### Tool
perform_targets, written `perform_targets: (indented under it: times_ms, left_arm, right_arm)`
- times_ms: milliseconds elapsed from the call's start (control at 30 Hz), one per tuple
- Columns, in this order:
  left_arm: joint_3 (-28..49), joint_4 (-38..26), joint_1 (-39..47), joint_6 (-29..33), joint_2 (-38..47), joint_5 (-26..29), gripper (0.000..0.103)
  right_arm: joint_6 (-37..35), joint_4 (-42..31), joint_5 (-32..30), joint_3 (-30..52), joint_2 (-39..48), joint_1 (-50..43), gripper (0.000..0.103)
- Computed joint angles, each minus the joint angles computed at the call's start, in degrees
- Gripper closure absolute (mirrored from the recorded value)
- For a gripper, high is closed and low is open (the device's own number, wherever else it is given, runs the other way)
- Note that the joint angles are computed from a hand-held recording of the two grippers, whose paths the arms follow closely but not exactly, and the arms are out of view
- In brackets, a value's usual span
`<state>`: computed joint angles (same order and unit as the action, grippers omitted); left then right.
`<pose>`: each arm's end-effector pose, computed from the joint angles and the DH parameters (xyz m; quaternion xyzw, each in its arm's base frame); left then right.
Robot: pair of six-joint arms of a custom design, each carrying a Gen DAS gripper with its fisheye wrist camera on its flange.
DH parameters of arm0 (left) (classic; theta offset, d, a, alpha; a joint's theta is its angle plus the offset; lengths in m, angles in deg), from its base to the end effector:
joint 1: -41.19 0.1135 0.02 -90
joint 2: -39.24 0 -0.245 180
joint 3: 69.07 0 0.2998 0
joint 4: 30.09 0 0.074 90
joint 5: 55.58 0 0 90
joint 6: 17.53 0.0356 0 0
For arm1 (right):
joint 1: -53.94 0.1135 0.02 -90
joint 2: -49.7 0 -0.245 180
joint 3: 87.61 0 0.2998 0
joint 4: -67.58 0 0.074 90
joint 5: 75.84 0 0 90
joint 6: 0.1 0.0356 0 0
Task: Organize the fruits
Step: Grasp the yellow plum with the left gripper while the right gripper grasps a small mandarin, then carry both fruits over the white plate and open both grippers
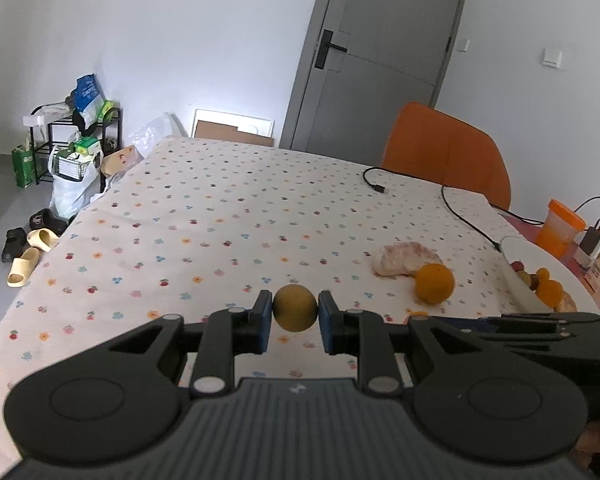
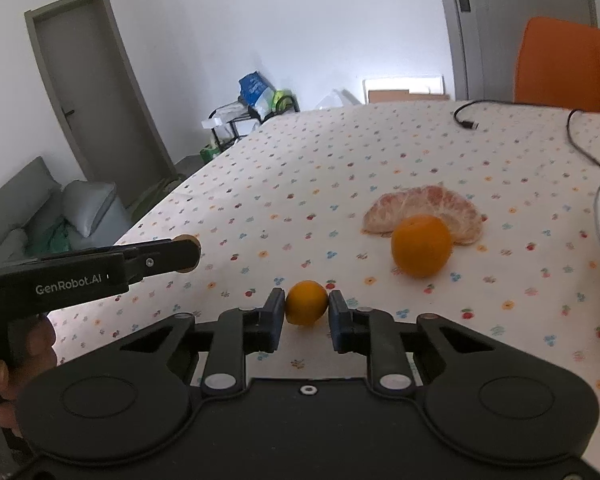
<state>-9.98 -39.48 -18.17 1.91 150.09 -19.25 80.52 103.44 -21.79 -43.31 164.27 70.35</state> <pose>0.1973 -0.2768 0.0237 -0.1962 0.8491 -0.0164 0.4902 0.2895 0.1070 -0.0040 -0.3281 0.7881 0.2997 0.4260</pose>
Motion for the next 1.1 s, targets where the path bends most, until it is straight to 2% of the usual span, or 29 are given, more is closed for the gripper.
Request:
perform_targets:
  times_ms: [533, 1100]
  left_arm:
    - [6.02, 0.4, -1.79, 5.03, 2.64, -0.71, 0.08]
    - [14.91, 3.32, -2.19, 13.98, 7.93, 0.0, 0.08]
  right_arm:
    - [-0.67, 4.03, -5.46, -7.08, -6.09, -10.38, 0.081]
    - [-0.68, 5.29, -12.16, -7.72, -6.91, -22.17, 0.081]
